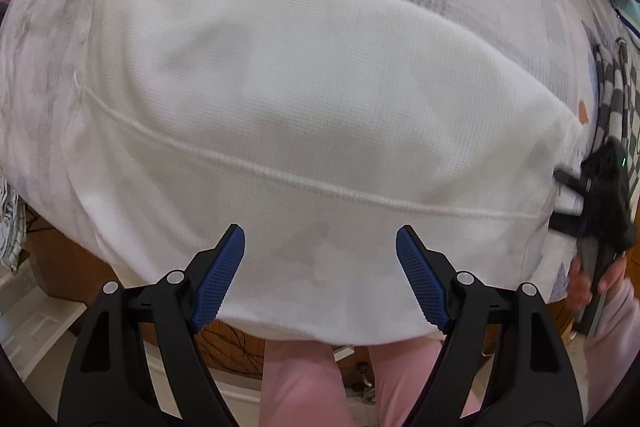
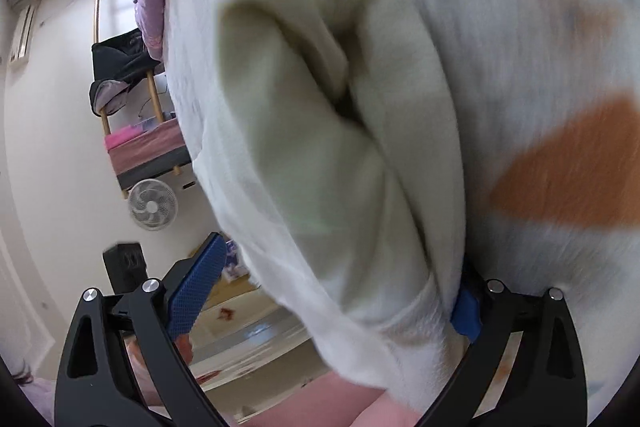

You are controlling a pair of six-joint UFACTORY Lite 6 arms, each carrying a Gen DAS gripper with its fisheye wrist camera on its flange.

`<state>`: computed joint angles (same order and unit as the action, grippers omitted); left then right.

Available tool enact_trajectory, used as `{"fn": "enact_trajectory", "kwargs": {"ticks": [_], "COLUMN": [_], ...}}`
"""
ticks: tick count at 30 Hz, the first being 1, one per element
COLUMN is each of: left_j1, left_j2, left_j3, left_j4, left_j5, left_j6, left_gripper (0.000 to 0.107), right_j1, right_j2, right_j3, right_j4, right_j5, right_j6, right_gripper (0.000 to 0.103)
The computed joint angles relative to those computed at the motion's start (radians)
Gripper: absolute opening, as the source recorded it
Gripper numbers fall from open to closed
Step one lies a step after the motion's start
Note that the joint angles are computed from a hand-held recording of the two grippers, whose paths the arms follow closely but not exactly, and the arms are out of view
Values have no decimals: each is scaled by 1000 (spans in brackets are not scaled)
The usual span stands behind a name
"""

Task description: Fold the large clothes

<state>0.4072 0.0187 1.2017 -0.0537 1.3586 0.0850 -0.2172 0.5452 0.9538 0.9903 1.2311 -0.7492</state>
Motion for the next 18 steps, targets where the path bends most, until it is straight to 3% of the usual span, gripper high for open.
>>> {"fn": "enact_trajectory", "kwargs": {"ticks": [3, 5, 7, 8, 9, 10, 11, 14, 18], "left_j1": [14, 19, 27, 38, 35, 29, 7, -12, -31], "left_j2": [66, 113, 161, 198, 224, 246, 277, 382, 522], "left_j3": [81, 143, 205, 248, 282, 312, 357, 487, 621], "left_j4": [-41, -55, -93, -141, -152, -140, -108, -97, -101], "left_j5": [2, 3, 9, 18, 19, 13, 0, 8, 17], "left_j6": [10, 16, 42, 83, 104, 112, 114, 111, 98], "left_gripper": [78, 68, 34, 25, 12, 11, 11, 11, 11], "right_j1": [38, 86, 83, 74, 54, 50, 55, 51, 180], "right_j2": [-30, -106, -207, -259, -352, -416, -503, -673, -799], "right_j3": [-90, -142, -225, -270, -345, -389, -434, -522, -480], "right_j4": [-50, -4, 57, 87, 126, 124, 88, 115, 69], "right_j5": [-7, -69, -149, -173, -206, -232, -269, -269, -315], "right_j6": [-37, -8, 79, 92, 97, 116, 178, 270, 438], "right_gripper": [94, 94, 86, 74, 55, 43, 23, 17, 16]}}
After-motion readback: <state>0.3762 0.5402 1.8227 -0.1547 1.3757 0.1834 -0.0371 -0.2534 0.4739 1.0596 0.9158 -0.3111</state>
